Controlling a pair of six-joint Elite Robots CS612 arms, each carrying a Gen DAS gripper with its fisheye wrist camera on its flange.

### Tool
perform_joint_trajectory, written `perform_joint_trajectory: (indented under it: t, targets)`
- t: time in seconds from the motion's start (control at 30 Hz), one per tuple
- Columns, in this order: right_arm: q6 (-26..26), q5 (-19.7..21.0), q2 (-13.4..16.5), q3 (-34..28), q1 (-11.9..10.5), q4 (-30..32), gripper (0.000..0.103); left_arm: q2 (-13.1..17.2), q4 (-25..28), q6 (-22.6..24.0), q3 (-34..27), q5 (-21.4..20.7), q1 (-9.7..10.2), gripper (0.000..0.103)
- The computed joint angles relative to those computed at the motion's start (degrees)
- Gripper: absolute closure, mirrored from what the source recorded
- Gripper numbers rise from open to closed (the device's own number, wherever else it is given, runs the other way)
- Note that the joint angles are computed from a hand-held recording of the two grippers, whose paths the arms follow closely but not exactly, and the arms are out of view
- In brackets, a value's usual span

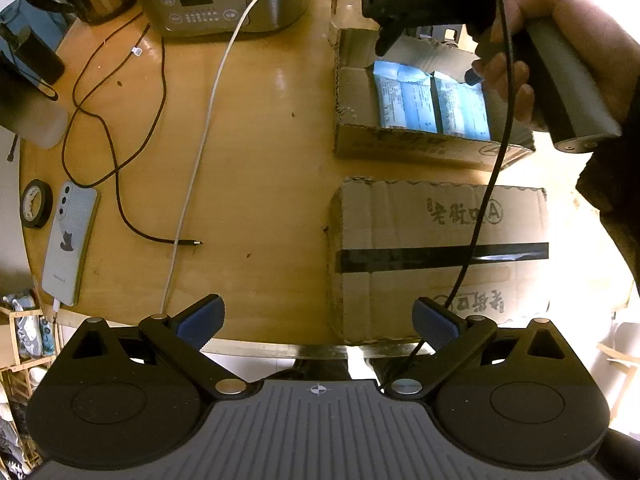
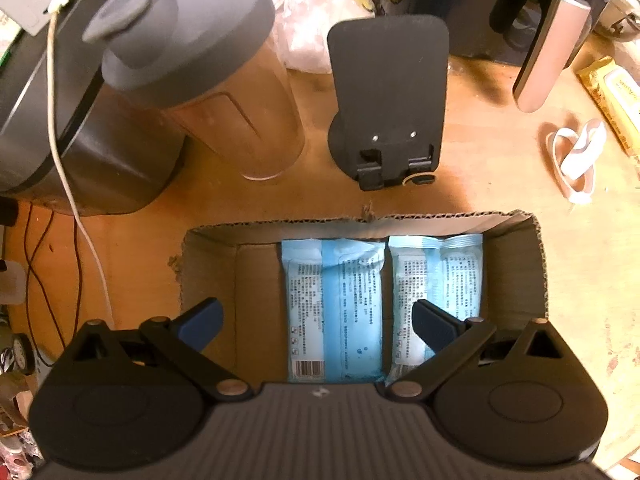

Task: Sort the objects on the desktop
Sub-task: 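Raise the open right tool out of the box and withdraw it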

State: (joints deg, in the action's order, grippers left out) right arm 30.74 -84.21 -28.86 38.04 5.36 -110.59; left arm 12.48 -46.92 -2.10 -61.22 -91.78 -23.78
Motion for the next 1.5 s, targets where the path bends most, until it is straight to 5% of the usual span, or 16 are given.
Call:
perform_joint_trajectory:
  t: [1.5]
  targets:
    - [0.35, -5.07, -5.54, 9.57, -2.05, -2.86, 0.000, 0.22, -0.02, 0.36, -0.96, 0.08, -1.11, 0.000]
